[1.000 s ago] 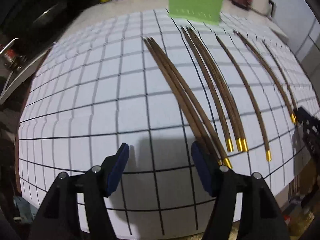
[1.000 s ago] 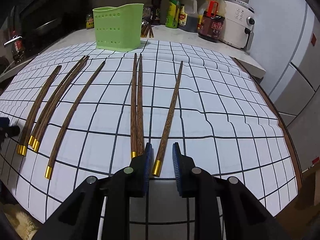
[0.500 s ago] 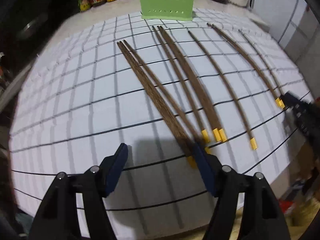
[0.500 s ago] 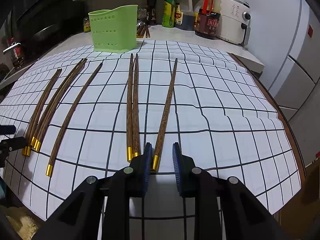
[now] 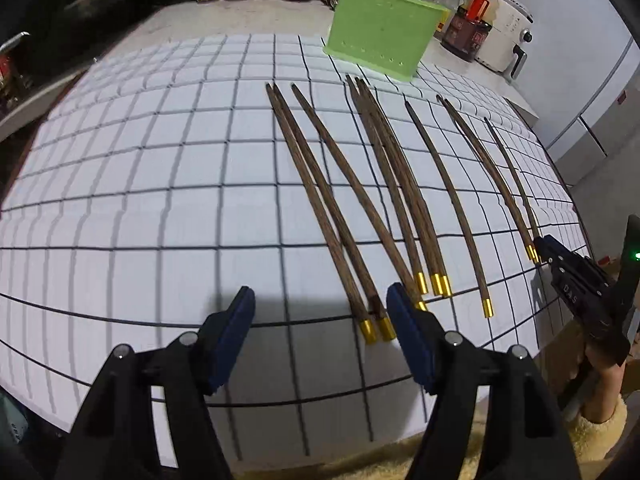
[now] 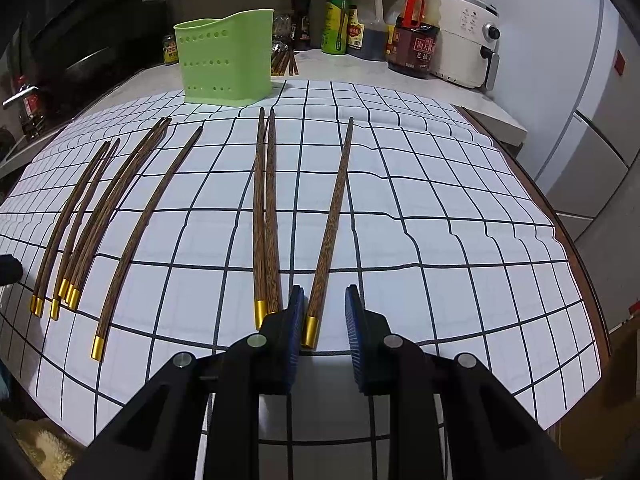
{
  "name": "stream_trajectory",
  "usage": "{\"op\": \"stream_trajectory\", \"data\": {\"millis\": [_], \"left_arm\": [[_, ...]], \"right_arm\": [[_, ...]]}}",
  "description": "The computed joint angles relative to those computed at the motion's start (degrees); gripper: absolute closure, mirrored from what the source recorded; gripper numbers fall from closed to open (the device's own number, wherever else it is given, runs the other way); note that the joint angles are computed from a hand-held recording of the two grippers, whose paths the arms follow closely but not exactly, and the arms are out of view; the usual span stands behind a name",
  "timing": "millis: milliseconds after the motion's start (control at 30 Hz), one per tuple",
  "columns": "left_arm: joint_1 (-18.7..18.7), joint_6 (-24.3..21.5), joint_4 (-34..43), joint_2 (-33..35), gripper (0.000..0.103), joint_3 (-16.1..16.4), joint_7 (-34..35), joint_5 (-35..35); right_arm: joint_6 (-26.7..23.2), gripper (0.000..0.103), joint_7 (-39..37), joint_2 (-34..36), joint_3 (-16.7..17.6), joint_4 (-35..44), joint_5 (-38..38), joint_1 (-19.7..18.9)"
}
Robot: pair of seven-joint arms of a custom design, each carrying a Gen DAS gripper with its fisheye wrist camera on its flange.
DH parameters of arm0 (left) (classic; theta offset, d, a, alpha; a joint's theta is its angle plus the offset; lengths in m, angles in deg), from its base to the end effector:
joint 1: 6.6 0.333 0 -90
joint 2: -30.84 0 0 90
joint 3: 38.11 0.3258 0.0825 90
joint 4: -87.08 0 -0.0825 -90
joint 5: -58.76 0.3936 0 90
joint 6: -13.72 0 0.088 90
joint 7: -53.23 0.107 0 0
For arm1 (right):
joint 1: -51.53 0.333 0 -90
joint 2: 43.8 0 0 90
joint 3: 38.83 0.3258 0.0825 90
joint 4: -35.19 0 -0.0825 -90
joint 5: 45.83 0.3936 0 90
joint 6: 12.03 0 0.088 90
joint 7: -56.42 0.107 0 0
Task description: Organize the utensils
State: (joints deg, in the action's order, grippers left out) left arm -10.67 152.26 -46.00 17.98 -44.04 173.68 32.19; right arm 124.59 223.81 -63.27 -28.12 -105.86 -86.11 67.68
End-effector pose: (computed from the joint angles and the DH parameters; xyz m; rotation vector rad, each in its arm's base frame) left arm 0.4988 -0.0920 0.4680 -1.6471 2.5016 -0.6943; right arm 0.4141 0.2056 0.4509 -1.4837 2.2901 -0.8047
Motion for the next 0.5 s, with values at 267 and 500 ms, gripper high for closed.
{"op": "stream_trajectory", "data": {"millis": [267,500], "left_arm": [[0.0,6.4,-1.7,0.6,0.033,-4.9,-8.5,16.4],[2.3,8.6,-1.8,1.2,0.031,-6.9,-19.4,33.5]], "right_arm": [[-0.7,0.08,0.0,0.2,0.2,0.3,0.0,0.1],[-1.3,0.08,0.6,-0.2,0.6,-0.1,-1.2,0.5]]}}
